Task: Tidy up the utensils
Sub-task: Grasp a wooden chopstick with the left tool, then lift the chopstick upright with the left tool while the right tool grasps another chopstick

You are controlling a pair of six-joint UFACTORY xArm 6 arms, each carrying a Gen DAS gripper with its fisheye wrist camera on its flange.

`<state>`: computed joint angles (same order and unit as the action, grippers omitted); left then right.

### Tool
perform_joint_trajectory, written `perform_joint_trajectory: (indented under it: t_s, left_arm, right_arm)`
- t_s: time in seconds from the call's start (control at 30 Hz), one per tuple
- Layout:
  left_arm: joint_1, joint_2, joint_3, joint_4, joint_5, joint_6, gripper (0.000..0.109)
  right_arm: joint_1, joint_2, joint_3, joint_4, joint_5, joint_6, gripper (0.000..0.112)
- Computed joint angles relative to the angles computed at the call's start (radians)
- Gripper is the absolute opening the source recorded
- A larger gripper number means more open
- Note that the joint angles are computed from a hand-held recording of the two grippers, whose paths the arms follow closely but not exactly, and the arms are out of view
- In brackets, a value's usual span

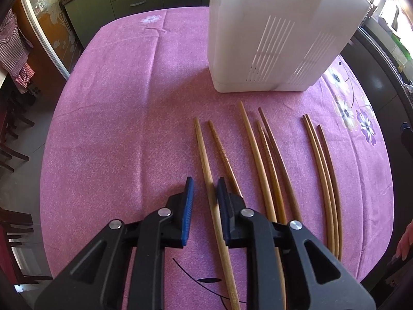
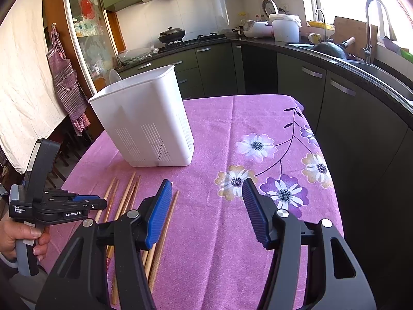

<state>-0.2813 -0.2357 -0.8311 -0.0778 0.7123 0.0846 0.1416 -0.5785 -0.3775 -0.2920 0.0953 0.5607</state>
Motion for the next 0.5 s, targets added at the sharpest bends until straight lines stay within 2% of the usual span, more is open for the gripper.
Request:
perform_joint_trajectory:
  t_s: [0.13, 0.33, 0.5]
  left_arm:
    - [-0.01, -0.006, 0.003, 0.008, 0.007, -0.002, 0.009]
    - [0.008, -0.008, -0.004, -0.037, 0.018, 0.036, 0.008]
    - [0.038, -0.055, 0.0, -0.084, -0.007, 0.088, 0.008]
  right_arm:
    - [0.003, 0.003, 0.002, 0.018, -0.001, -0.016, 0.057]
    - [0.015, 0.002, -0.001, 0.056, 0.02, -0.06, 0.057]
    - [0.038, 0.028, -0.031, 0.088, 0.068, -0.102, 0.063]
